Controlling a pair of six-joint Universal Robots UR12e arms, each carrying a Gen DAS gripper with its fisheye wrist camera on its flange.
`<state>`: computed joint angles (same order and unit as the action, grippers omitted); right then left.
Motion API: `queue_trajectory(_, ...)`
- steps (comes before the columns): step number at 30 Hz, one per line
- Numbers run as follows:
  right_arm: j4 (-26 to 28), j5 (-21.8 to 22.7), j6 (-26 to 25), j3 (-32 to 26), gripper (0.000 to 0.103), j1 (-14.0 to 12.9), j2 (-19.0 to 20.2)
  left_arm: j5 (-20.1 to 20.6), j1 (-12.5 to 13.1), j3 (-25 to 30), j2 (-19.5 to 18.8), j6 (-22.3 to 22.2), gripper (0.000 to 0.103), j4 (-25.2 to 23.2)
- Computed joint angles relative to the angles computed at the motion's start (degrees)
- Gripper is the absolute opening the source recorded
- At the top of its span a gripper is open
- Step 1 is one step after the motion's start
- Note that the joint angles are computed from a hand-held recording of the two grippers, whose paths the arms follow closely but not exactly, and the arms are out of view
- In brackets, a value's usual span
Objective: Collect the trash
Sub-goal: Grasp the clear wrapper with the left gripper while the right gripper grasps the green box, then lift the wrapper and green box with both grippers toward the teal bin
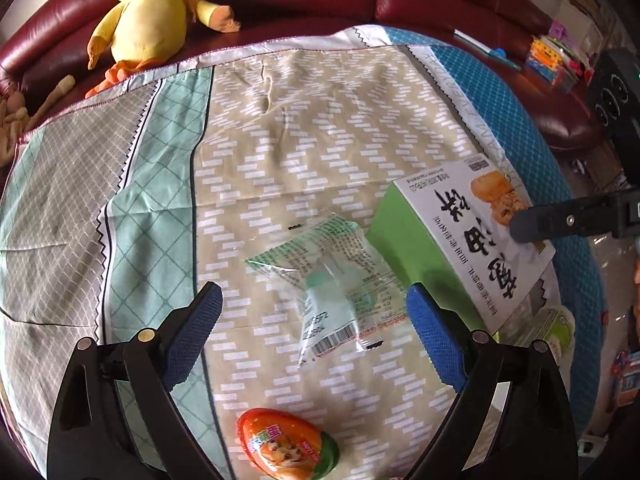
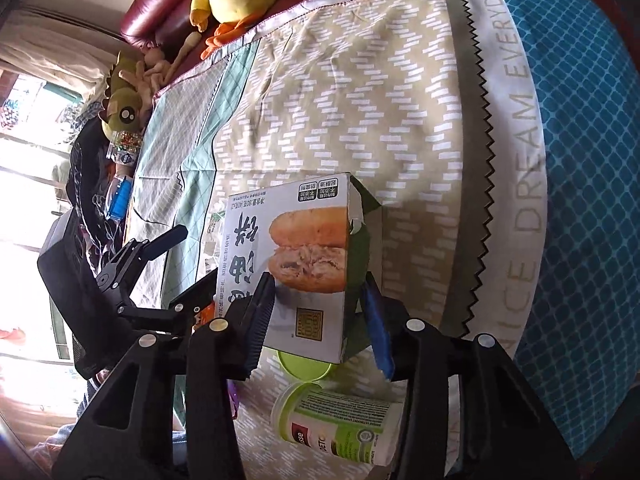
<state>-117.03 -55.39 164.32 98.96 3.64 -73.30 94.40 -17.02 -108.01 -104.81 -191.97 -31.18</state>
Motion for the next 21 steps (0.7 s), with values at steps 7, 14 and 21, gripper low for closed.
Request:
queue_trajectory(7,-0.4,1.0,1.3,0.6,0.052,0.1,0.1,-3.1,0.6,-0.2,-0.9,2.8,0.045,-0.8)
queue_trajectory(14,-2.0,5.1,1.5,1.7,0.038,0.7,0.4,-3.2,0.4,-1.6,0.3,2.0,0.035,1.2)
queue_trajectory(21,-9.0,5.8,0.5,4.5,0.007,2.5,-3.7,-2.6,0.4,-3.7,3.2,0.0,0.035,3.2)
